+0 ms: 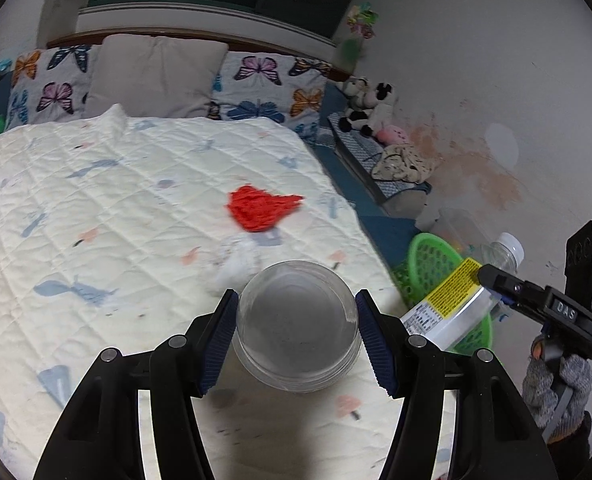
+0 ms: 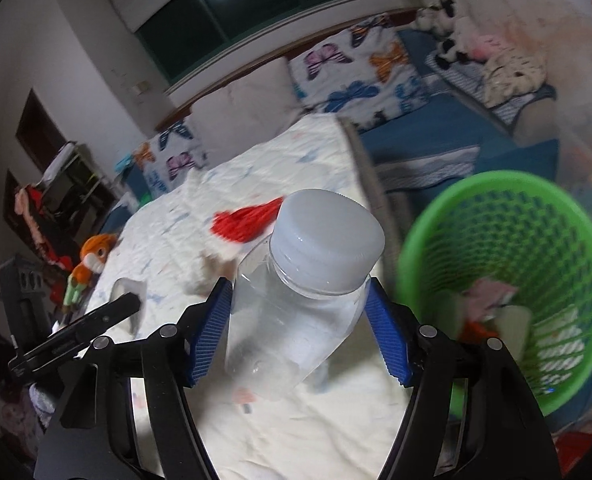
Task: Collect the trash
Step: 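Carry the clear bottle over the green basket and open the right gripper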
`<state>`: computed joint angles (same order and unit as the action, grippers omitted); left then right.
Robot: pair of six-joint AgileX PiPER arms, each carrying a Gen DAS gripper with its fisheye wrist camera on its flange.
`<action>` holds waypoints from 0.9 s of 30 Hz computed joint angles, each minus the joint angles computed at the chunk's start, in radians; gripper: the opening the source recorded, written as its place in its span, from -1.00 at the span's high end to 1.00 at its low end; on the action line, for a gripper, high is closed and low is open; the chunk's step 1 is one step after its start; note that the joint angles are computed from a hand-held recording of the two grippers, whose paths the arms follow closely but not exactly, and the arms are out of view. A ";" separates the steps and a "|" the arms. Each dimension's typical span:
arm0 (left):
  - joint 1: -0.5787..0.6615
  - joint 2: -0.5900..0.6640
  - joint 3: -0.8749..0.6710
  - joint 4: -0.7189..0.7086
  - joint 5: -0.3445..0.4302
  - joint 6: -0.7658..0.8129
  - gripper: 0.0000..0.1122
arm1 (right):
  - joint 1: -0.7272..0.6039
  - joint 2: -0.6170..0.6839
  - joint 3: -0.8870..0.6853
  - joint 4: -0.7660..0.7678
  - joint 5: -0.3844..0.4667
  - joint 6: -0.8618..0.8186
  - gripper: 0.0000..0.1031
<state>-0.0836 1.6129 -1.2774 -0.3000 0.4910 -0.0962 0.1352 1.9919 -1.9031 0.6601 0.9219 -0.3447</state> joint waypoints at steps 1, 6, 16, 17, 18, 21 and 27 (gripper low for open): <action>-0.012 0.011 -0.017 0.007 0.004 -0.008 -0.03 | -0.013 0.002 -0.009 -0.008 0.000 0.004 -0.30; -0.072 0.068 -0.108 0.049 0.029 -0.053 -0.03 | -0.080 0.009 -0.026 -0.055 -0.025 0.018 -0.30; -0.157 0.184 -0.288 0.096 0.089 -0.109 -0.03 | -0.156 0.096 -0.079 -0.199 -0.059 0.071 -0.20; -0.161 0.192 -0.299 0.095 0.093 -0.108 -0.03 | -0.161 0.102 -0.074 -0.203 -0.062 0.073 -0.20; -0.167 0.203 -0.313 0.100 0.099 -0.112 -0.03 | -0.168 0.108 -0.070 -0.202 -0.063 0.072 -0.20; -0.185 0.234 -0.357 0.115 0.119 -0.123 -0.03 | -0.193 0.123 -0.055 -0.173 -0.061 0.058 -0.22; -0.217 0.299 -0.450 0.131 0.164 -0.142 -0.03 | -0.210 0.118 -0.035 -0.154 -0.075 0.036 -0.23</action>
<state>-0.3007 1.9124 -1.7273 -0.1692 0.6552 -0.2381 -0.0744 2.1100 -1.9383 0.5056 0.8467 -0.3083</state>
